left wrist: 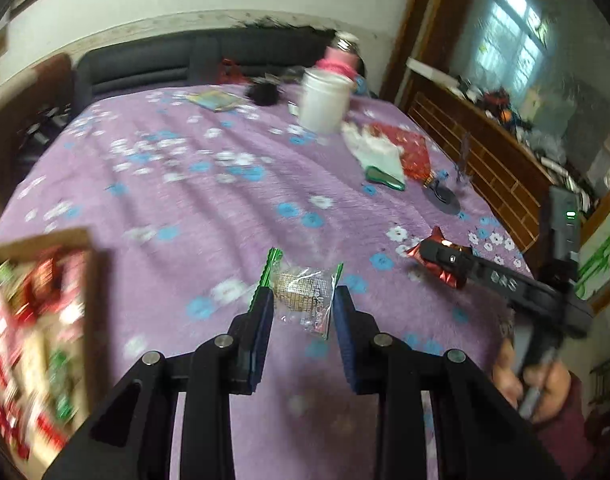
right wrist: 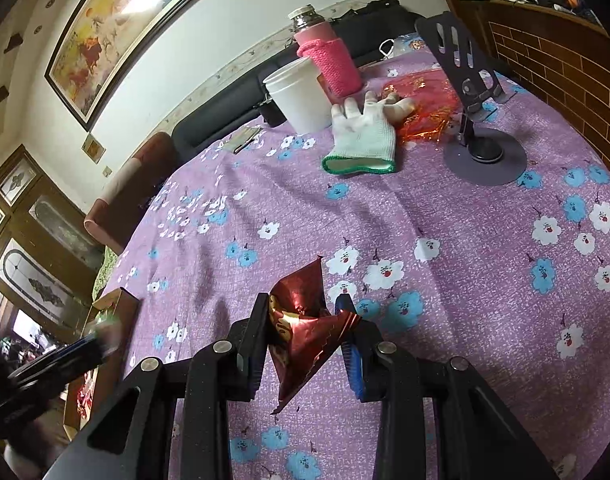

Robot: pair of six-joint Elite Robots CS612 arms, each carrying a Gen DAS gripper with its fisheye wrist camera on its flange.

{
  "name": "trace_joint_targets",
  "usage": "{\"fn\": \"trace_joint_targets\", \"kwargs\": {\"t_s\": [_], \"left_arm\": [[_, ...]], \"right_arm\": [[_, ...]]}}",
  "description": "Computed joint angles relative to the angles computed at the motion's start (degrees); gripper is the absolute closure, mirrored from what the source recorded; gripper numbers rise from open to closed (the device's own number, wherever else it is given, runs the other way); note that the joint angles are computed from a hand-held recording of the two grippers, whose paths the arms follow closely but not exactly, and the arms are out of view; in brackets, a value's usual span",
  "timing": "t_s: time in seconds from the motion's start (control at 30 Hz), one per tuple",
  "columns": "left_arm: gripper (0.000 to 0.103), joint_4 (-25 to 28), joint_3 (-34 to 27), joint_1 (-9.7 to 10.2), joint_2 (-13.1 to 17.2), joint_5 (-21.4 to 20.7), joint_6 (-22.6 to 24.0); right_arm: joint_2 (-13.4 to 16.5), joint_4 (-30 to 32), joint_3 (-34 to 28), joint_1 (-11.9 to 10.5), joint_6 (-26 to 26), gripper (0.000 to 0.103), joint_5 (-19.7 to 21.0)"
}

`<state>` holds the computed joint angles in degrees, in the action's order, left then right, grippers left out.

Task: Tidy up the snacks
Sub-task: 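Grasp green-wrapped candy with left gripper while right grasps red-gold packet, then carry both snacks over the box and open both grippers to drop them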

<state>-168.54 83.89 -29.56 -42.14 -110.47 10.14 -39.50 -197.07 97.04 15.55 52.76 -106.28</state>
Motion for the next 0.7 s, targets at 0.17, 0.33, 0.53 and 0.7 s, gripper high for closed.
{"fn": "trace_joint_targets", "kwargs": {"t_s": [0.17,0.33,0.53,0.7], "left_arm": [[0.073,-7.29,4.8,3.91,-2.41,2.92,-4.19],[0.073,-10.9,7.36,8.01,-3.44,7.93,-8.66],[0.073,-9.31,7.24,11.3,-2.75,12.5,-11.29],[0.073,-6.08,5.98,12.51,-1.38,12.57,-13.19]], "right_arm": [[0.47,2.0,-1.29,0.71,-1.79,0.068,-0.91],[0.79,4.49,-3.0,1.77,-4.64,0.068,-2.5],[0.56,5.45,-6.33,3.58,-8.02,0.068,2.0],[2.38,9.85,-13.62,5.78,-14.13,0.068,7.15]]}}
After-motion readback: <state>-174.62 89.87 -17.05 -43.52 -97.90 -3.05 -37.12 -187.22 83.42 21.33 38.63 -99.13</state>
